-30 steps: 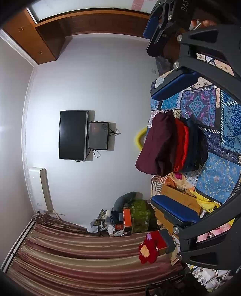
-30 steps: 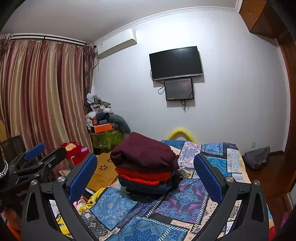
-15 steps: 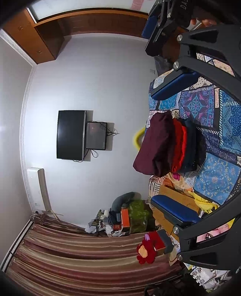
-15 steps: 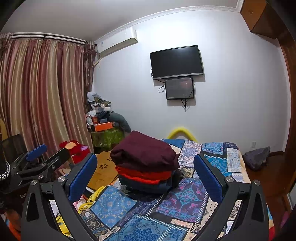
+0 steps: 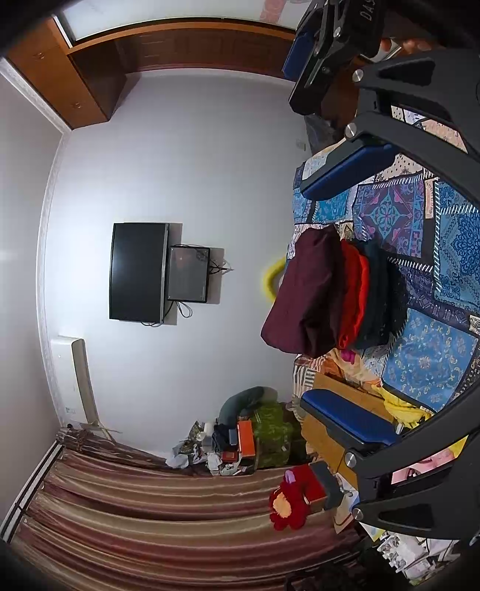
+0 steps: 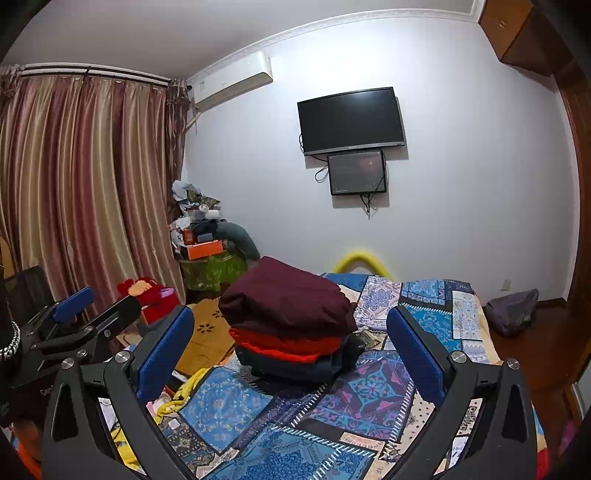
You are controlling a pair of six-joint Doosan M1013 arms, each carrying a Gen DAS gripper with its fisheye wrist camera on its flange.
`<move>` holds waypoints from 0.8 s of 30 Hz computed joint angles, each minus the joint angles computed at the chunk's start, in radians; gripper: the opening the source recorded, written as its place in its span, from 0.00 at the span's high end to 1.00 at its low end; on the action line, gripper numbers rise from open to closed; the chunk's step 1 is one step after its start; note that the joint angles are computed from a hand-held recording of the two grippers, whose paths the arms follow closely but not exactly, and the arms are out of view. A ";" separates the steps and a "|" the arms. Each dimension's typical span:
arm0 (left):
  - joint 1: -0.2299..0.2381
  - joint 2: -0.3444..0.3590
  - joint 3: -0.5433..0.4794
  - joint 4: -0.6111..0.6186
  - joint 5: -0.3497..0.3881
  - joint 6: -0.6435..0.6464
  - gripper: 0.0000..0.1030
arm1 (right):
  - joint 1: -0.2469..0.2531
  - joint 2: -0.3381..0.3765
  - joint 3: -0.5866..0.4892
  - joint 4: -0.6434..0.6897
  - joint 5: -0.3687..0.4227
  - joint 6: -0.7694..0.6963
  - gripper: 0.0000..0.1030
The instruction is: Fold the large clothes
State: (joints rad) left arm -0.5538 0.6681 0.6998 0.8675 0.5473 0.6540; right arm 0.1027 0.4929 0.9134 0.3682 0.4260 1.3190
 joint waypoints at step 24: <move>0.007 0.010 -0.021 -0.118 -0.006 0.091 0.01 | 0.001 0.003 -0.003 -0.060 -0.001 0.065 0.00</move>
